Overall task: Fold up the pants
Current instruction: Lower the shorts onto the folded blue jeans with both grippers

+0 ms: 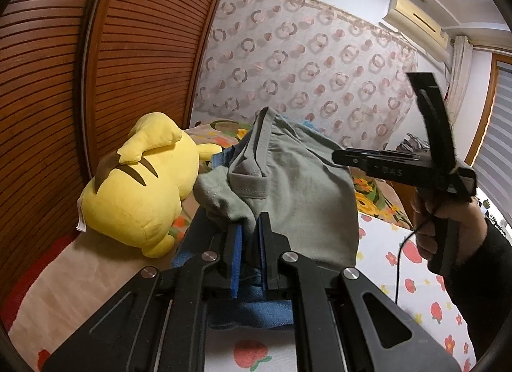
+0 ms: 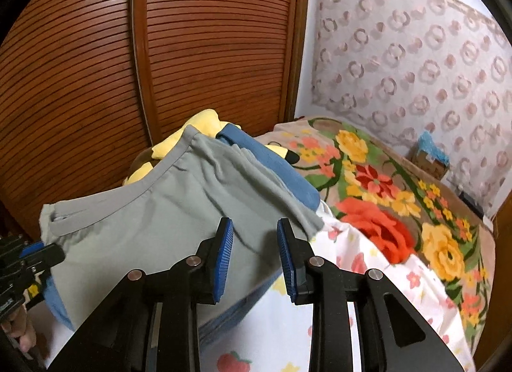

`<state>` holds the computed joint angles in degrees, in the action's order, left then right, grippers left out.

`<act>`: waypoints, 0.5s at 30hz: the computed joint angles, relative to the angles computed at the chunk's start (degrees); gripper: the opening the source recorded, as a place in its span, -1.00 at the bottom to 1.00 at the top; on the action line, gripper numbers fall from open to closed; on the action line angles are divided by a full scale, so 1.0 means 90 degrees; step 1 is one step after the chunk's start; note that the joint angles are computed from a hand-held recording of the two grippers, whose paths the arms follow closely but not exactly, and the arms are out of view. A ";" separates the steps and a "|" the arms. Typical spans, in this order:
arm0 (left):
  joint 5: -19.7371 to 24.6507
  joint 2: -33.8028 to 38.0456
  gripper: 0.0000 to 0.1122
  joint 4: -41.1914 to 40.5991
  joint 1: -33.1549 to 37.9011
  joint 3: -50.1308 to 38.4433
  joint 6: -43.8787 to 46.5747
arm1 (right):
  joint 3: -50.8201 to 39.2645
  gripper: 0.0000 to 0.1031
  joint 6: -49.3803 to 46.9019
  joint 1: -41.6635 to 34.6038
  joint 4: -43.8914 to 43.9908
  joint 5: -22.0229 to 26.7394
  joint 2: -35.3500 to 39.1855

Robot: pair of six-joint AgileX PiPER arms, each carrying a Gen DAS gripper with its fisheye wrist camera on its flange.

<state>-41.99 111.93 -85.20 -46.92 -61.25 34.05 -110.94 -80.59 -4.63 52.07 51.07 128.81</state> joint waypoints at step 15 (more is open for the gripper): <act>-0.0605 -0.0505 -0.83 -0.0834 -0.0434 0.0173 0.1080 | 0.3172 -0.43 -0.1592 -0.0647 0.1373 -0.0278 -0.2004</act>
<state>-47.43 107.38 -92.71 -50.82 -59.70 43.78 -82.39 -94.92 -10.45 64.43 48.57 110.77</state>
